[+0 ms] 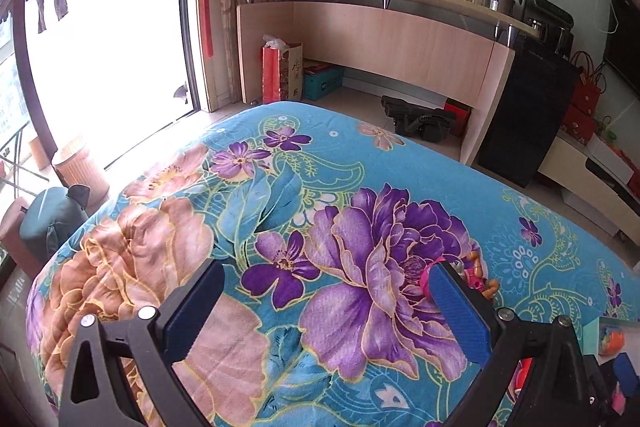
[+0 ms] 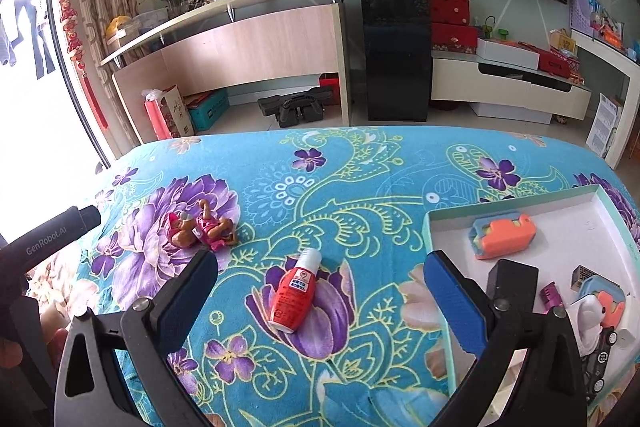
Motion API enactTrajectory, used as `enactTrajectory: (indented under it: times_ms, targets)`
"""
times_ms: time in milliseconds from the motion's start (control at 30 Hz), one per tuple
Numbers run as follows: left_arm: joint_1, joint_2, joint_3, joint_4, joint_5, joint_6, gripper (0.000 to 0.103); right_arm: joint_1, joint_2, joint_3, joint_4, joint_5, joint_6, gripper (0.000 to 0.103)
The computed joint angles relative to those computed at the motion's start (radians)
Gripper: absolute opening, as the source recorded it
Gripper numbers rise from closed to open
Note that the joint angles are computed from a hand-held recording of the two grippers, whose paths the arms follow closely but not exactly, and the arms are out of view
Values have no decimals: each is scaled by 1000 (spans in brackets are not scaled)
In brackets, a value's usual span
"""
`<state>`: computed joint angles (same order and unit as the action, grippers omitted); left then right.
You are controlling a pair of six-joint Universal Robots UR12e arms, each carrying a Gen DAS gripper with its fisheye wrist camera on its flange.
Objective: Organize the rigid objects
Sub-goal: 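Grasp the red bottle with the right tool while the left tool grasps the pink dog figure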
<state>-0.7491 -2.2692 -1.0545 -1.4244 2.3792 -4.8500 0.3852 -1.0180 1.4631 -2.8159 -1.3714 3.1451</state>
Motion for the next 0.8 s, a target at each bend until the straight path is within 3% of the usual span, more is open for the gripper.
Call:
enactTrajectory:
  times_ms: [100,433,600,800]
  targets:
    - [5,-2,-9,12,-4,13,103,9,9,-8,14,3,-25,102]
    - [27,-2,-75,234,-88,139,103,21,33,-35,105,-44,-63,101]
    - [32,-16,-68,307,-90,229,103,25,51,-57,151,-66,-56,87]
    - [42,-45,-32,359,-109,310,103,31,65,-74,189,-95,-57,77]
